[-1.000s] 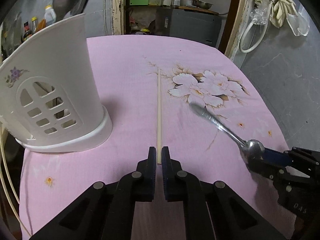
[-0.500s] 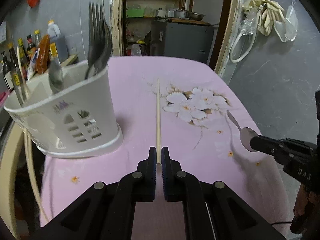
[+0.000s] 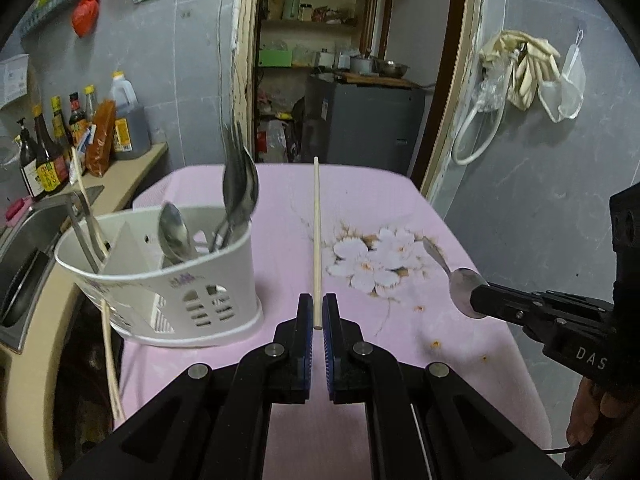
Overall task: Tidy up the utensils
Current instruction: 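Carry the chopstick and spoon over the white caddy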
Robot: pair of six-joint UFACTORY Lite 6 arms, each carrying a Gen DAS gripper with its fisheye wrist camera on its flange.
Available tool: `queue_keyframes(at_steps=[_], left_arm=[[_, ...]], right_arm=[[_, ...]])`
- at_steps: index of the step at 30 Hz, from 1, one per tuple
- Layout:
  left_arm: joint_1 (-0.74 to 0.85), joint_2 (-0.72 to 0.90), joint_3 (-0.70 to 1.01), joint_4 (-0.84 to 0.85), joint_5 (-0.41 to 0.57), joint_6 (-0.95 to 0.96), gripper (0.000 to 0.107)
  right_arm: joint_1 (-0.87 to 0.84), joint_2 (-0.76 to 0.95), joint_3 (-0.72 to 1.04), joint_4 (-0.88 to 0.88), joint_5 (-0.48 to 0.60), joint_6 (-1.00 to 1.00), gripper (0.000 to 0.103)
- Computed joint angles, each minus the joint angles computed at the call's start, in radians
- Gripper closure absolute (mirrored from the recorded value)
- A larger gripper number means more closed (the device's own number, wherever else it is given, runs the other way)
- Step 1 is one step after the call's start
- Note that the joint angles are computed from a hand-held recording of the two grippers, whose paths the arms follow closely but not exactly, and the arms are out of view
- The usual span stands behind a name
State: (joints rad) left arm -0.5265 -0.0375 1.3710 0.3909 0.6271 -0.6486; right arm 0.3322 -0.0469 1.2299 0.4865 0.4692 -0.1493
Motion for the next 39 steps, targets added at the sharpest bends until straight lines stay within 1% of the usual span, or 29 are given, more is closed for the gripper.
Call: queue_keyframes(at_steps=[3, 6, 12, 22, 28, 31, 39], left_arm=[[0.003, -0.019, 0.010, 0.010, 0.010, 0.001, 0.102], [0.016, -0.044, 0.016, 0.012, 0.016, 0.009, 0.102], [0.053, -0.089, 0.019, -0.004, -0.004, 0.038, 0.102], [0.153, -0.156, 0.030, -0.117, -0.015, 0.168, 0.102], [0.246, -0.220, 0.017, -0.203, 0.014, 0.263, 0.102], [0.305, -0.266, 0.000, -0.243, 0.040, 0.320, 0.102], [0.487, -0.371, -0.066, -0.393, 0.101, 0.518, 0.102]], right_arm=[[0.016, 0.012, 0.044, -0.011, 0.006, 0.017, 0.101], [0.048, 0.019, 0.096, -0.081, 0.004, 0.082, 0.101], [0.094, 0.035, 0.187, -0.205, 0.008, 0.199, 0.101], [0.173, 0.079, 0.342, -0.344, 0.023, 0.341, 0.101], [0.218, 0.149, 0.473, -0.338, 0.039, 0.330, 0.101], [0.259, 0.198, 0.556, -0.364, 0.048, 0.353, 0.101], [0.359, 0.351, 0.767, -0.362, 0.089, 0.357, 0.101]])
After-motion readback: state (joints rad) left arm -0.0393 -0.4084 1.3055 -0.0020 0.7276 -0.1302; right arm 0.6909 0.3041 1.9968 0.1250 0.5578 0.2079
